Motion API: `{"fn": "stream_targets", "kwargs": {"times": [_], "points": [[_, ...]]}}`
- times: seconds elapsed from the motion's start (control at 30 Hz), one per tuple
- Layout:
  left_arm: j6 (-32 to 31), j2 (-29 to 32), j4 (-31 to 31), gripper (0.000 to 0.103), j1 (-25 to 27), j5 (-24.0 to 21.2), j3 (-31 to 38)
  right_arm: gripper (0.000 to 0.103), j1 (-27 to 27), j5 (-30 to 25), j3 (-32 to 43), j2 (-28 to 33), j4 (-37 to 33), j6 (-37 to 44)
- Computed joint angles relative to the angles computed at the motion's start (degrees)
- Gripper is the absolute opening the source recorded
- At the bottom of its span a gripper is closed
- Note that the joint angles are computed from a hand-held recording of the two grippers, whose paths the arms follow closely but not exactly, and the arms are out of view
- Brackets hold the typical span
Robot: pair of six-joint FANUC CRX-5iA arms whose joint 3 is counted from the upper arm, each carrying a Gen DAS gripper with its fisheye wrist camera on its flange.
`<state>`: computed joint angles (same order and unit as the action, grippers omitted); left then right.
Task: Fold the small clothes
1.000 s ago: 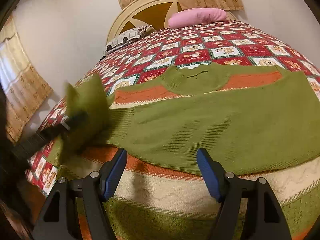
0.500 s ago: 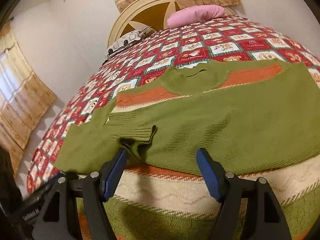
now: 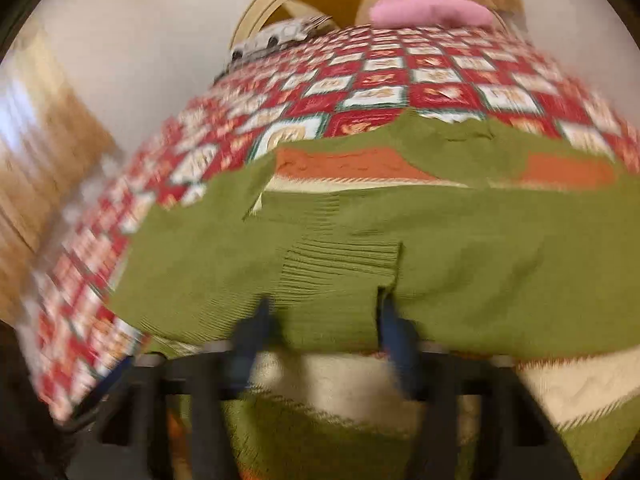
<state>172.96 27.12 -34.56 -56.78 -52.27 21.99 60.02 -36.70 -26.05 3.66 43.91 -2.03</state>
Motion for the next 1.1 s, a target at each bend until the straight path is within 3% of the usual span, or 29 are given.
{"fn": "stream_targets", "kwargs": {"times": [0.03, 0.07, 0.1, 0.27, 0.4, 0.53, 0.83, 1.1], "points": [[0.1, -0.1, 0.0, 0.098, 0.1, 0.3, -0.2, 0.027, 0.4, -2.0, 1.0, 0.7, -0.2, 0.7], [0.1, -0.2, 0.0, 0.099, 0.1, 0.5, -0.4, 0.007, 0.4, -2.5, 1.4, 0.7, -0.4, 1.1], [0.2, -0.3, 0.0, 0.099, 0.1, 0.7, -0.5, 0.004, 0.1, -1.7, 1.1, 0.0, -0.8, 1.4], [1.6, -0.9, -0.5, 0.099, 0.2, 1.9, -1.6, 0.004, -0.5, -4.2, -0.2, -4.3, 10.1, -2.4], [2.3, -1.3, -0.6, 0.099, 0.4, 2.6, -2.2, 0.004, -0.2, -9.4, -0.1, -8.7, 19.5, -5.1], [2.3, -1.4, -0.6, 0.099, 0.4, 2.8, -2.3, 0.004, 0.1, -16.4, -0.7, -12.2, 23.9, -4.1], [1.5, -1.4, -0.3, 0.099, 0.5, 2.2, -2.2, 0.004, -2.0, -24.0, -8.7, -17.5, 16.4, -3.8], [0.5, -0.8, 0.0, 0.099, 0.5, 1.1, -1.3, 0.006, -5.3, -19.2, -16.1, -17.9, 7.9, -5.9]]}}
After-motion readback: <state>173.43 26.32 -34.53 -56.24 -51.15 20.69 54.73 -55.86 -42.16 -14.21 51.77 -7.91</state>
